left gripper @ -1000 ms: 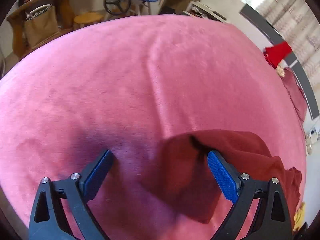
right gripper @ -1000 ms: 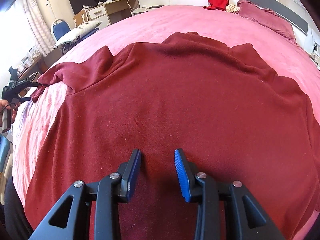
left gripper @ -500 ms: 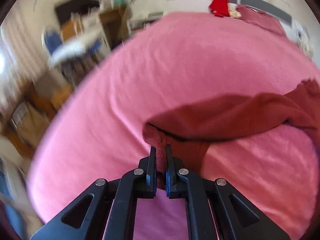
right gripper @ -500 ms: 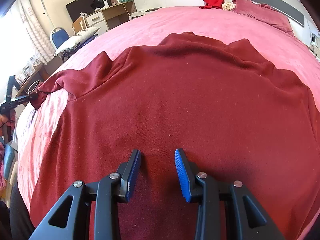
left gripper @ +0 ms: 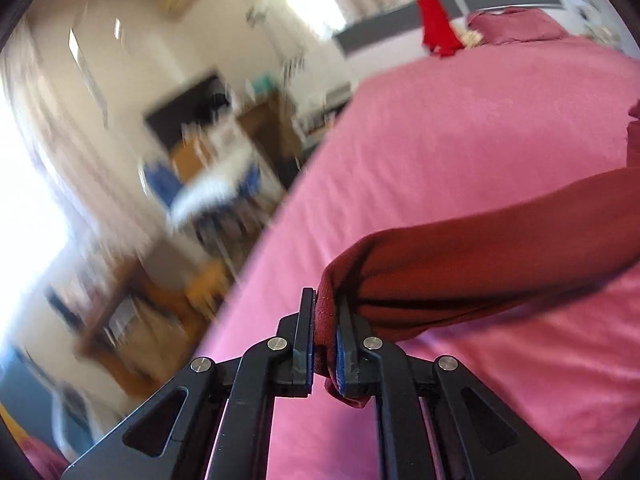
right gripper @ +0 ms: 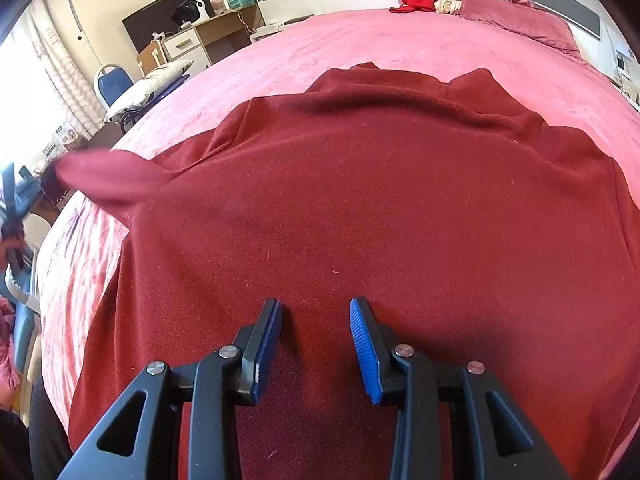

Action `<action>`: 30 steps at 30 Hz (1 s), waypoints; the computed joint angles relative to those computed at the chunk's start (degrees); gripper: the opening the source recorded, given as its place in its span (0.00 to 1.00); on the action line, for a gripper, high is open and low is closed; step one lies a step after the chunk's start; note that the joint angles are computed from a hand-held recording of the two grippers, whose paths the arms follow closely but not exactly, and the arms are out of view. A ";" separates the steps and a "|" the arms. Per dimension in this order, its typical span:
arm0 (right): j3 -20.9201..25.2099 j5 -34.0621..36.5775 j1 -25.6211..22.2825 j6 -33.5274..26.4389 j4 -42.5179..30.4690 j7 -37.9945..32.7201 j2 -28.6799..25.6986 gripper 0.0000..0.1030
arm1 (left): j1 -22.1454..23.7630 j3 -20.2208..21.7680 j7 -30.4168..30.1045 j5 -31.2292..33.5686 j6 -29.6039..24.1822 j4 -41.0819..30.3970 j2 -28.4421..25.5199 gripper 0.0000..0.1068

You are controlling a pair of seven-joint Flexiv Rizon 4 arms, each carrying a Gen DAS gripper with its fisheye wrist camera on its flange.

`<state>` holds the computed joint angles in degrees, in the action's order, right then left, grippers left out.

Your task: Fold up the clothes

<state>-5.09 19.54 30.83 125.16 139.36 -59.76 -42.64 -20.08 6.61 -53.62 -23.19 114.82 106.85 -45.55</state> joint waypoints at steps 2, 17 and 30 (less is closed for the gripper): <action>-0.51 -0.37 0.32 -1.50 0.13 -0.36 0.80 0.36 | 8.00 -9.33 -3.62 -0.34 -1.10 4.38 2.07 0.10; -9.10 -17.79 -0.72 -29.80 -25.55 -13.63 2.62 0.34 | 40.62 -36.64 -37.10 19.18 -5.09 12.94 2.79 0.38; -0.29 -40.04 -12.81 -53.76 -42.49 -18.63 -2.89 0.02 | 45.45 -39.29 -47.15 28.53 -3.06 11.28 -0.58 0.53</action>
<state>-5.37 -20.50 18.02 71.41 96.87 -78.39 -45.53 25.37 -32.68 -100.77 5.35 111.76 118.13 -46.13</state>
